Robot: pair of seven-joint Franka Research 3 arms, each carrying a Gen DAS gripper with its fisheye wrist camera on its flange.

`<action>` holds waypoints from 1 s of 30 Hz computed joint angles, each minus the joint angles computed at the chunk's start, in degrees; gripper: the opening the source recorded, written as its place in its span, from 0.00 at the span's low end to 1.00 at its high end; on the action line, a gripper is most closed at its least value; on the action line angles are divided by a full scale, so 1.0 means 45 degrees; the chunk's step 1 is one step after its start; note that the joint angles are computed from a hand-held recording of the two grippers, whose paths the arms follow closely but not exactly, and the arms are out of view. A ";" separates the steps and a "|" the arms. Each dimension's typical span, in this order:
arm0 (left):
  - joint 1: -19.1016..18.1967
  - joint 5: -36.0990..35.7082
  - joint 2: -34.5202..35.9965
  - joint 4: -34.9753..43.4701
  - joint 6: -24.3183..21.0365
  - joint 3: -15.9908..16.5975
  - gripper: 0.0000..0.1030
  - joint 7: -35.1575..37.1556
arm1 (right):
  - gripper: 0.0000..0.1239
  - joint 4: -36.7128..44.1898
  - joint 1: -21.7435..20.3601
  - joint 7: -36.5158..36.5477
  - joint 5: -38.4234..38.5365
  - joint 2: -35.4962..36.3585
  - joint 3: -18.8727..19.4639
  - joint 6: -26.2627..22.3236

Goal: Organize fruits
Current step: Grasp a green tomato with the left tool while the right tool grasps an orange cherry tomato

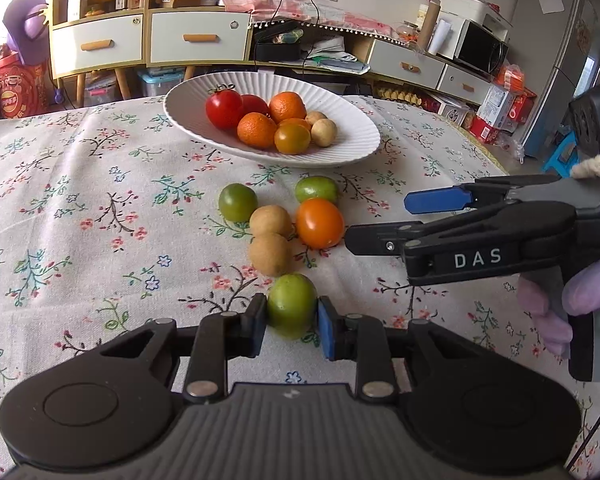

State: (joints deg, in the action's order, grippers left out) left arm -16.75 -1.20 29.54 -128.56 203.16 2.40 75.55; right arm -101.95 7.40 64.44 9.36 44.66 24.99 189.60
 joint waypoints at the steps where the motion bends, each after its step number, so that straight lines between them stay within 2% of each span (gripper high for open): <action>1: -0.0028 -0.0068 -0.0077 -0.0117 0.0005 0.0042 0.19 -0.0005 | 0.62 0.0084 -0.0110 -0.0121 -0.0148 0.0104 0.0153 -0.0123; 3: -0.0072 -0.0155 -0.0214 -0.0335 0.0031 0.0112 0.19 0.0046 | 0.57 0.0221 -0.0299 -0.0343 -0.0291 0.0289 0.0433 -0.0365; 7: -0.0447 -0.0561 -0.0302 -0.0570 0.0136 0.0428 0.19 0.0482 | 0.56 0.0279 -0.0317 -0.0751 -0.0258 0.0390 0.0664 -0.0503; 10: -0.0478 -0.0735 -0.0316 -0.0581 0.0117 0.0426 0.19 0.0676 | 0.51 0.0337 -0.0414 -0.1032 -0.0217 0.0464 0.0916 -0.0550; 19: -0.0618 -0.1172 -0.0227 -0.0548 0.0270 0.0466 0.20 0.1088 | 0.35 0.0800 0.0159 -0.1168 0.0125 0.0606 0.0478 -0.0484; 22: -0.0684 -0.1316 -0.0214 -0.0529 0.0268 0.0488 0.20 0.1202 | 0.25 0.0951 0.0106 -0.1268 0.0168 0.0682 0.0615 -0.0673; 30: -0.0633 -0.1428 -0.0235 -0.0514 0.0234 0.0432 0.19 0.1323 | 0.24 0.0701 -0.0319 -0.1681 0.0238 0.0640 0.1081 -0.0624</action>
State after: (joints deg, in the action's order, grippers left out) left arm -19.59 -7.63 28.48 -130.87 204.22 4.35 81.51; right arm -98.79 5.97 56.87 10.43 47.54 29.85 186.79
